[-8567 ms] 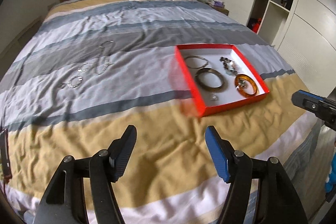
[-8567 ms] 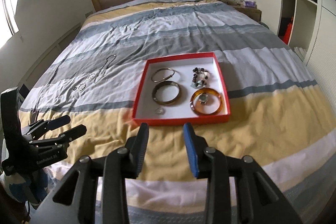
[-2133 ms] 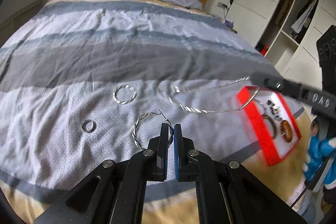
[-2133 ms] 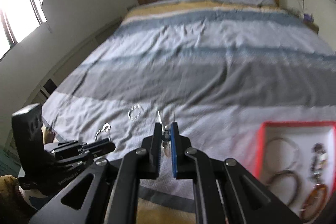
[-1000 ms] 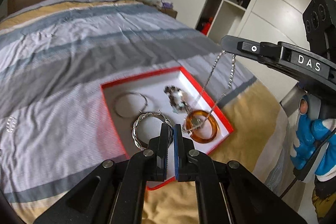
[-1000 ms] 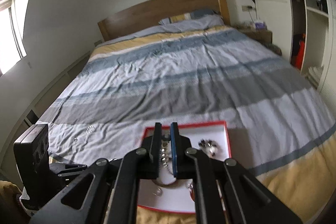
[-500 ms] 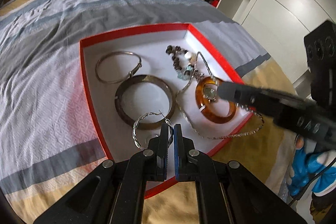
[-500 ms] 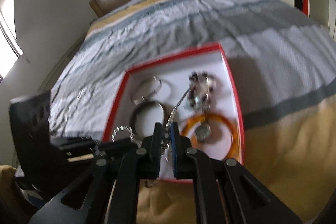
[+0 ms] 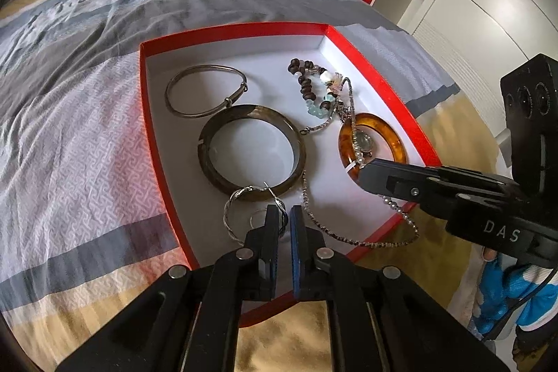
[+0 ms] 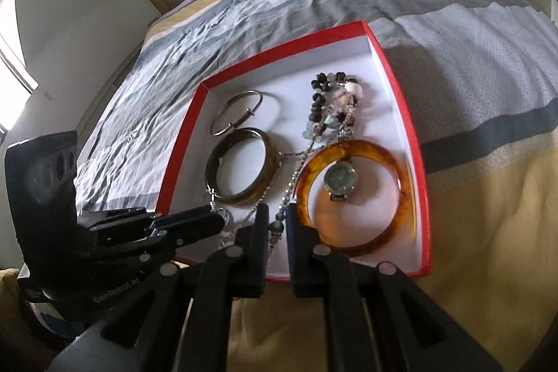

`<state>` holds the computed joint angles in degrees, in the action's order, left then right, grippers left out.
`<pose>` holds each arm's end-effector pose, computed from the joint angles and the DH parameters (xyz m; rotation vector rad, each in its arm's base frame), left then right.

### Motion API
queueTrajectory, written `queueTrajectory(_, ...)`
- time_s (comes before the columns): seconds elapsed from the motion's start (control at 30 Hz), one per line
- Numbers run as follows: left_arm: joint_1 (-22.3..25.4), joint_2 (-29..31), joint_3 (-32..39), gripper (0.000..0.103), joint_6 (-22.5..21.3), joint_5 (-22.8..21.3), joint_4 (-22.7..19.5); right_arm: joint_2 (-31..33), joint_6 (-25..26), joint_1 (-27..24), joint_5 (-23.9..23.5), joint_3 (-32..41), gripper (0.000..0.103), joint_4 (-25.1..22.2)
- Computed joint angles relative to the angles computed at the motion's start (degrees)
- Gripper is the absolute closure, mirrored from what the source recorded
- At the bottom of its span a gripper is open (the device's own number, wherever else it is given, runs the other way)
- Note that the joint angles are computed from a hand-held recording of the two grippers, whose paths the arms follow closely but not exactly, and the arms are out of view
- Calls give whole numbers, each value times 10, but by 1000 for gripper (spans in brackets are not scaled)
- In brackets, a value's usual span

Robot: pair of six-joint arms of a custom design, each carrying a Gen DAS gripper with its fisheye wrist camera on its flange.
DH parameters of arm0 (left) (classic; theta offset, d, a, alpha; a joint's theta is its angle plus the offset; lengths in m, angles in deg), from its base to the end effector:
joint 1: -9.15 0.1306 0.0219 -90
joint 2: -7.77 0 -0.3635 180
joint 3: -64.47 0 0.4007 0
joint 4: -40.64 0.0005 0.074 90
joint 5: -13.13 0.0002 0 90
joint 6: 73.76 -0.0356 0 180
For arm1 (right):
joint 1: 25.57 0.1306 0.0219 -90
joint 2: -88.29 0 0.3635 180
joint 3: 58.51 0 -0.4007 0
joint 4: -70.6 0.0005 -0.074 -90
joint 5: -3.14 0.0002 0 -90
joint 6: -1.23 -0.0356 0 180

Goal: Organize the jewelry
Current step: 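Carry the hoop and chain into the red box and open both tools, then withdraw both tools from the red box and lift them away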

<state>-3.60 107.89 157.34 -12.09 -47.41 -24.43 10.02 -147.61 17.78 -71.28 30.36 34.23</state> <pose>0.4983 -0.1312 0.3378 1.0501 2.4883 -0.6460 0.4120 0.3750 0.3152 0.4529 2.4072 0.4972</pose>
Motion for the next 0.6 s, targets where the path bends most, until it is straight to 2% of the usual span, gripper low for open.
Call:
queueTrajectory(0.03,0,-1,0,92,1,0,0,-2,-2,0,0,-1,92,1)
queueTrajectory(0.1,2,-3,-1,81,3,2,0,-7,-5,0,2,-5,91,3)
queueTrajectory(0.17,3,-5,0,77,4,4,-2,-11,-7,1,6,-7,89,3)
queueTrajectory(0.3,7,-15,-3,76,3,6,-7,-18,-8,6,17,-5,78,-5)
queueTrajectory(0.43,12,-30,-6,75,1,10,-10,-25,-14,10,32,-1,78,-12)
queueTrajectory(0.6,25,-56,-11,69,0,19,-14,-46,-24,24,67,2,78,-28)
